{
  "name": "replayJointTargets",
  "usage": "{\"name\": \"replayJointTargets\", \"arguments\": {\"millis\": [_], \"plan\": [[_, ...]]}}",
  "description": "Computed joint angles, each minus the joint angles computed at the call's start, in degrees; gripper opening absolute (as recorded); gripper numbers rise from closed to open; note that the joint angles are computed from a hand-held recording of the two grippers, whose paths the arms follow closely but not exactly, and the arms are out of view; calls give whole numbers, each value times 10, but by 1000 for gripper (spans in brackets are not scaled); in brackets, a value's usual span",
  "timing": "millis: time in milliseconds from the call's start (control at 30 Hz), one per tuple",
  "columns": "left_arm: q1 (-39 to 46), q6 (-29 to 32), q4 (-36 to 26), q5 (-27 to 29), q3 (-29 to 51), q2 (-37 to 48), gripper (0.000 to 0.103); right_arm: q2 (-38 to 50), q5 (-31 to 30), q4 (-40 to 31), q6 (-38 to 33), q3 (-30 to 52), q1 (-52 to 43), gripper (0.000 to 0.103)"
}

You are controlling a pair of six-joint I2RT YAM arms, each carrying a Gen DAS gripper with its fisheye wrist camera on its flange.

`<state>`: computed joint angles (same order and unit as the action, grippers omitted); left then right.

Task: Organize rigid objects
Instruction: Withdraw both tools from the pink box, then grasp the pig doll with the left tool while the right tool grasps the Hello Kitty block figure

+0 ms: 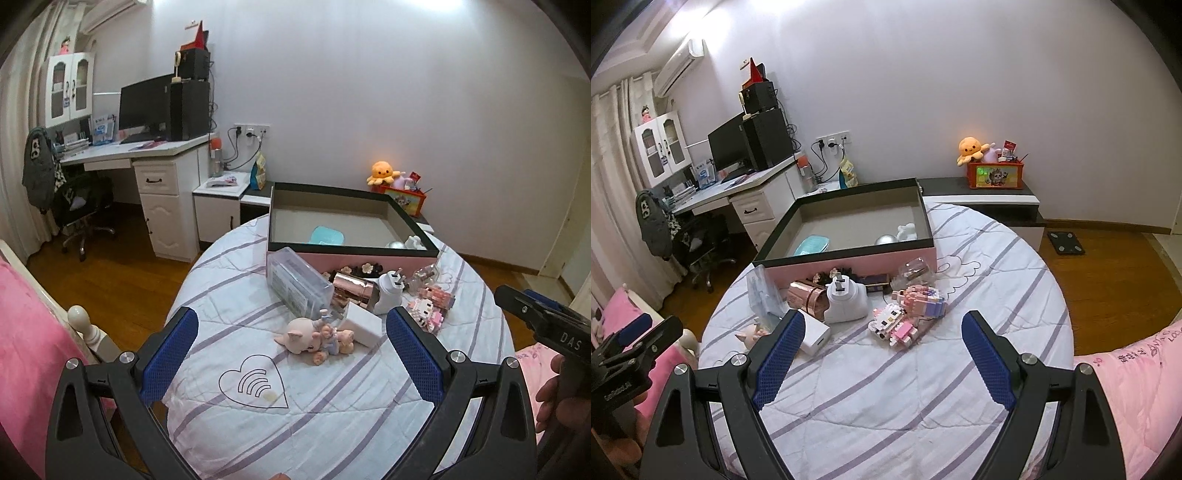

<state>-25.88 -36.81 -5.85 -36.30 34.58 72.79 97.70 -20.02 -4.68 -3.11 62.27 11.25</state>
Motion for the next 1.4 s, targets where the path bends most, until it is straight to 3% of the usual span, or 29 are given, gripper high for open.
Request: {"name": "replayJointTargets", "arguments": {"millis": [333, 900, 1200, 1267, 1400], "plan": [[18, 3, 26, 44, 12, 67, 103, 38, 15, -18, -9, 21, 2, 88], [98, 47, 87, 176, 116, 314, 103, 202, 45, -77, -17, 148, 24, 88], [127, 64, 78, 199, 168, 366, 103, 283, 57, -99, 1, 232, 40, 88], [130, 69, 85, 206, 167, 366, 98, 291, 59, -95, -1, 239, 43, 88], [127, 76, 101, 214, 157, 358, 92, 292, 78, -80, -21, 233, 52, 74]]}}
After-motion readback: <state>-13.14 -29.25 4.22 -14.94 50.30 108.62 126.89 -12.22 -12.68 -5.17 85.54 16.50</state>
